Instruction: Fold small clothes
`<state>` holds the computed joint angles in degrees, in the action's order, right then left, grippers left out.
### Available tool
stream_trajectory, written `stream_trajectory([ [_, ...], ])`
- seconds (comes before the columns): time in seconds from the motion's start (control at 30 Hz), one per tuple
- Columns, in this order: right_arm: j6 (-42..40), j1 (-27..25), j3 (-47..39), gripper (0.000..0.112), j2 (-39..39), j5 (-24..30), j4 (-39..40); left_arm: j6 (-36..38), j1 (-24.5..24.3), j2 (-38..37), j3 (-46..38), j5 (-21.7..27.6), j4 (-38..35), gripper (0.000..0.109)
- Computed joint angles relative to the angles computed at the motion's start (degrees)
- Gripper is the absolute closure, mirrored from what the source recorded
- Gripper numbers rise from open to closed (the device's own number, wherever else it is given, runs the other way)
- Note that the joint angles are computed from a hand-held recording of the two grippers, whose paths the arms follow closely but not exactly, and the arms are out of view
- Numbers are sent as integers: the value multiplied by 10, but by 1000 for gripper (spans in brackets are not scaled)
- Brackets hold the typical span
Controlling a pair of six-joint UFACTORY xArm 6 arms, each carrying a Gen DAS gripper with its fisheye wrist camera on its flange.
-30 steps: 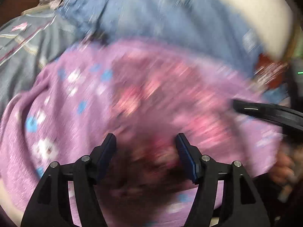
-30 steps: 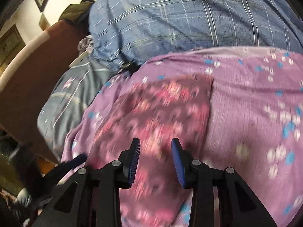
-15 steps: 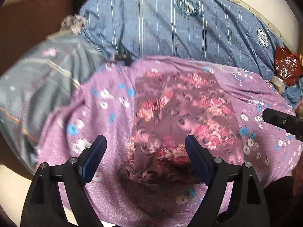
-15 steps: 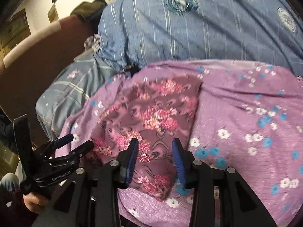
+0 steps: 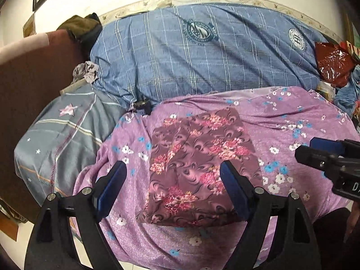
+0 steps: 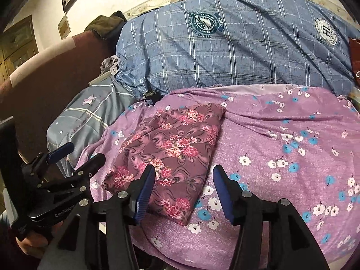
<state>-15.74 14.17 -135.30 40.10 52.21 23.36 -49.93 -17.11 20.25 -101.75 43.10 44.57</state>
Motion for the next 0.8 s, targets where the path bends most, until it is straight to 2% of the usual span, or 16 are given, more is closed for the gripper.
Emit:
stream_trajectory([
  [0.23,-1,-3,38,56,-26,-33,-2,-10,-11,0,-18,5,25,20],
  [0.47,33,11,56,56,-35,-42,-91,-1,-15,1,-18,11,13,20],
  [0.8,59,26,99,55,-60,-89,-196,-12,-9,-7,-7,7,10,19],
])
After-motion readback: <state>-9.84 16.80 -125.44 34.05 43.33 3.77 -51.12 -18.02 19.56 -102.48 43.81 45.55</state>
